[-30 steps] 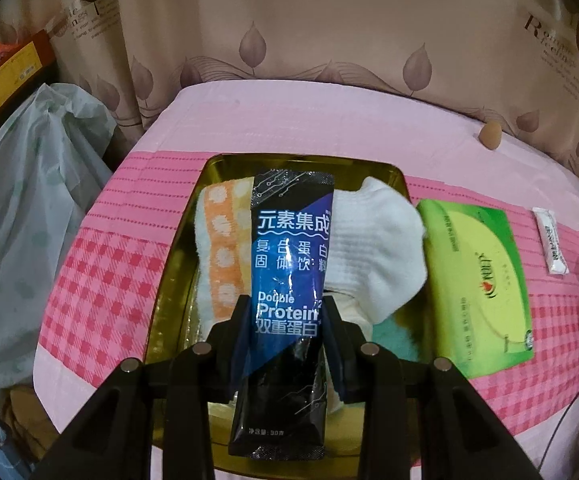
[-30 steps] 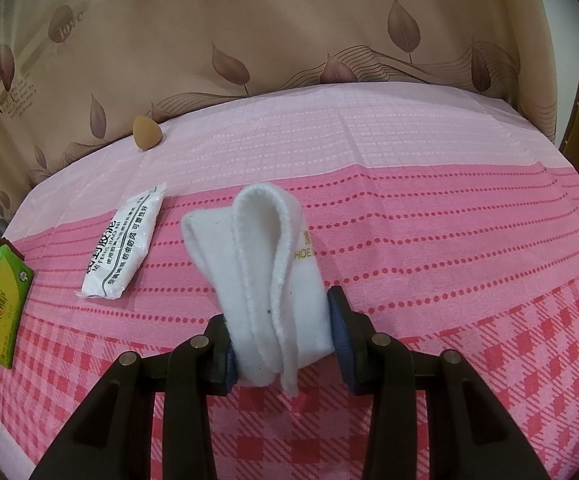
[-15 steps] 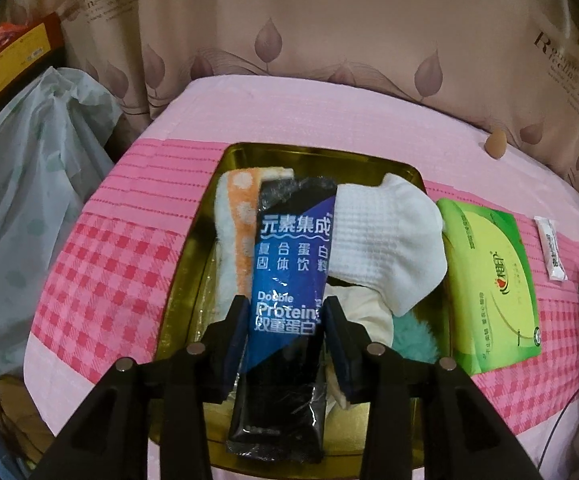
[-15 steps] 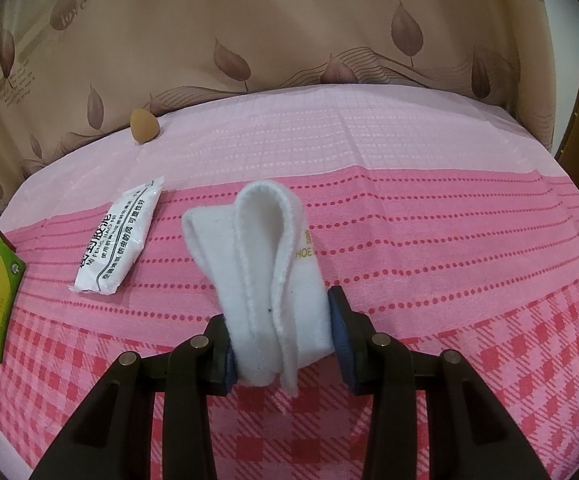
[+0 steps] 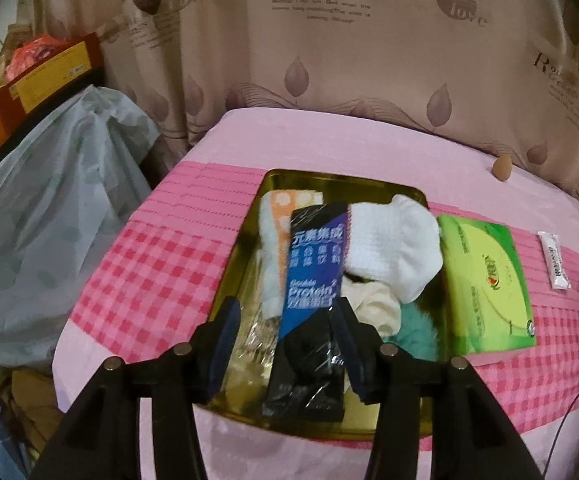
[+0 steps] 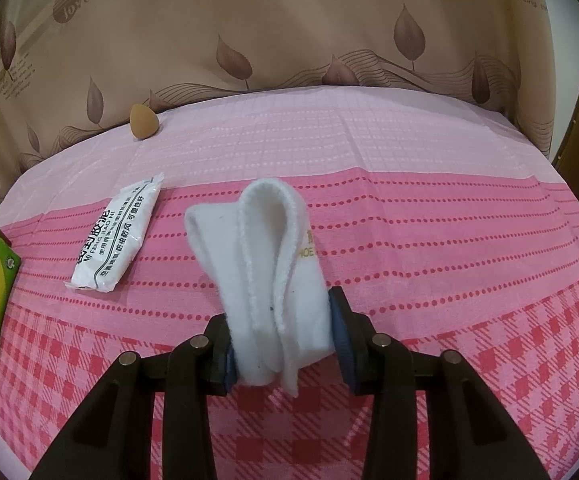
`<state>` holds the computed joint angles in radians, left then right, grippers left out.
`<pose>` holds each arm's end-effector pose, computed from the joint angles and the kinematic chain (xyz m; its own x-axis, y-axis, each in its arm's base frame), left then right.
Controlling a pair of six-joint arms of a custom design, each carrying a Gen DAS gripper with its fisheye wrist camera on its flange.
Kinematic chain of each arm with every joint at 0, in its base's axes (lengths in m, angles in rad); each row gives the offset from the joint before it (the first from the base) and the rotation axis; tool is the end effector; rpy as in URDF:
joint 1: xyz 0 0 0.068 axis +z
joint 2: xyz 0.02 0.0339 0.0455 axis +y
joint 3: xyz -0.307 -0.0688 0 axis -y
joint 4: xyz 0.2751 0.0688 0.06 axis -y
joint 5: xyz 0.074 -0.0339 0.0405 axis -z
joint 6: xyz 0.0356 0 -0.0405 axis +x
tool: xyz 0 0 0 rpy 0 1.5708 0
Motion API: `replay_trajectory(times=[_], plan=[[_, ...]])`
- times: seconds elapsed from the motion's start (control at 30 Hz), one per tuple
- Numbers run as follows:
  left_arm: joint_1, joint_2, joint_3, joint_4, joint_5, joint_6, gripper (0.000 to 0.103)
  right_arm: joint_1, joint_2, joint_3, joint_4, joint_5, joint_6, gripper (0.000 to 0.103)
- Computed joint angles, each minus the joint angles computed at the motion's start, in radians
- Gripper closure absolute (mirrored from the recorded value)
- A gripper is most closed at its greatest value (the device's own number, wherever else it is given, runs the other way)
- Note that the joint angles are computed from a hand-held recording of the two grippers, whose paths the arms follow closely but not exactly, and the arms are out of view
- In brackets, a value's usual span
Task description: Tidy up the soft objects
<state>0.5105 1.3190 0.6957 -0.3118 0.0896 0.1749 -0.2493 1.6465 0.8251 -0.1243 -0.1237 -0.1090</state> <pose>0.2344 0.1276 0.2109 -0.7680 -0.2314 -0.5972 -0.3114 0.9497 0.0324 0.3291 -0.0793 0.1704 -0.8002 0.0923 -0.5926 0.0883 0.9954 0.0358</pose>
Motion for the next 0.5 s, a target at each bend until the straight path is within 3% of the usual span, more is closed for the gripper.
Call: replay_trajectory(times=[0.2,0.5], plan=[[0.056,-0.05,-0.028,0.012,0.042,-0.015,0.051,0.005,-0.016,-0.015,0.021,0.004,-0.002,0.074],[0.164,-0.024,-0.021,0.066,0.066,-0.086,0.051,0.059,-0.085,-0.029,-0.016,0.016,0.021,0.075]])
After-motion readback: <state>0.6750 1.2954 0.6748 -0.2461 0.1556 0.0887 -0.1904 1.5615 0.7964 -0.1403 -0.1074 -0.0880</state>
